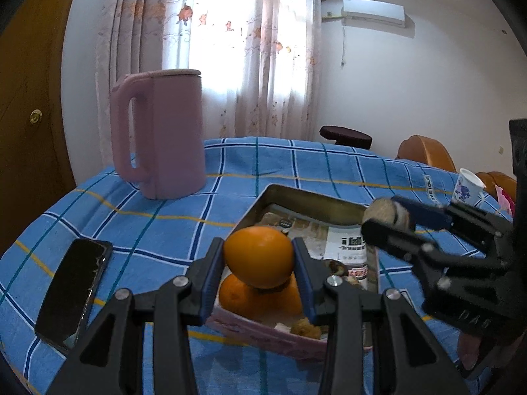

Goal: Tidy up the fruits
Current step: 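Lower both items into the tin box and open both grippers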

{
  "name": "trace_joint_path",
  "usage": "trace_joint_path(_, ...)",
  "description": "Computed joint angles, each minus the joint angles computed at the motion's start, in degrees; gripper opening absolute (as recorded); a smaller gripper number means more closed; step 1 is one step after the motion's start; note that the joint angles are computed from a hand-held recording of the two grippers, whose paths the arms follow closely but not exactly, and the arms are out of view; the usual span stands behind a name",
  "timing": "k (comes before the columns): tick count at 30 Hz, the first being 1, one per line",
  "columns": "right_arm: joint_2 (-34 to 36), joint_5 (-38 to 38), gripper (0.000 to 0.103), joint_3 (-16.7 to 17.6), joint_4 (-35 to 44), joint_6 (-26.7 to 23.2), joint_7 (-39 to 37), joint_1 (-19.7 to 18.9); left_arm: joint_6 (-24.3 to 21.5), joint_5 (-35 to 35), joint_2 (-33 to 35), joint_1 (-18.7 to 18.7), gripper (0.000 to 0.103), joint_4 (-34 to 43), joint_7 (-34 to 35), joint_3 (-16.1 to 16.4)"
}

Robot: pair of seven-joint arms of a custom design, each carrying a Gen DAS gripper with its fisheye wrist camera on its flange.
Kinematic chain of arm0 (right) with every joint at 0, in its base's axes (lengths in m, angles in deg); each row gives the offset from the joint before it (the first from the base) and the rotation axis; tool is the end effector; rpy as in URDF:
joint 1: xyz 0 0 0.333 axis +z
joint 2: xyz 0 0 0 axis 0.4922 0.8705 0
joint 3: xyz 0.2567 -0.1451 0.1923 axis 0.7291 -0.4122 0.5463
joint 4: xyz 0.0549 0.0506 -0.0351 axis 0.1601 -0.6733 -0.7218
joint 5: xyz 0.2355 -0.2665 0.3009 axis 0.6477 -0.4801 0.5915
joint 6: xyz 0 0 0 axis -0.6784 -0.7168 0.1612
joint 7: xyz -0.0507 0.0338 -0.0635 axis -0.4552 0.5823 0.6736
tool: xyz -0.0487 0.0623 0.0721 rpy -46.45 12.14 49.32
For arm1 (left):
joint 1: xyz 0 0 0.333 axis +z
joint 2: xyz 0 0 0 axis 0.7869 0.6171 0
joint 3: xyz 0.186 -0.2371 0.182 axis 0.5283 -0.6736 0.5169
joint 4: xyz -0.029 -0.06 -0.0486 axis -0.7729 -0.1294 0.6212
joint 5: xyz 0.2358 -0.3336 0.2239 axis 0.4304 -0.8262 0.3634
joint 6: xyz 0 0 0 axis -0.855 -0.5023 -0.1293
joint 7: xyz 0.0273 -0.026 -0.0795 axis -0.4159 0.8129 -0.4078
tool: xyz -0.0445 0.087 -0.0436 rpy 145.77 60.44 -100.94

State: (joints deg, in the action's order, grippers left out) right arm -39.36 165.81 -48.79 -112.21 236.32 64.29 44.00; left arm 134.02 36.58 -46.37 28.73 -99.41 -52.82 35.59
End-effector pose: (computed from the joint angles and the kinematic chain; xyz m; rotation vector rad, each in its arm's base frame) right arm 0.6755 0.2661 0.3906 -2.0020 0.5914 -0.4271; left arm 0.5789 -0.3749 0.3807 -1.7983 1.2484 -0.8244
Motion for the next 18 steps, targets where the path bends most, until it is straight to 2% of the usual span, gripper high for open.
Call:
trace_joint_path(10, 1.7, -6.6, 0.046, 0.8, 0.6, 2.1, 5.4, 0.9, 2.4, -1.3, 0.6, 1.0, 0.043, -0.2, 0.8, 0.5)
trace_joint_path(16, 3.9, -17.0, 0.047, 0.9, 1.9, 2.5, 14.9, 1.2, 2.7, -2.5, 0.8, 1.2, 0.044, -0.1, 1.6, 0.8)
trace_joint_path(18, 4.2, -17.8, 0.047, 1.9, 2.0, 2.3, 15.4, 0.3, 2.8, -2.9, 1.0, 1.2, 0.046, 0.2, 2.2, 0.8)
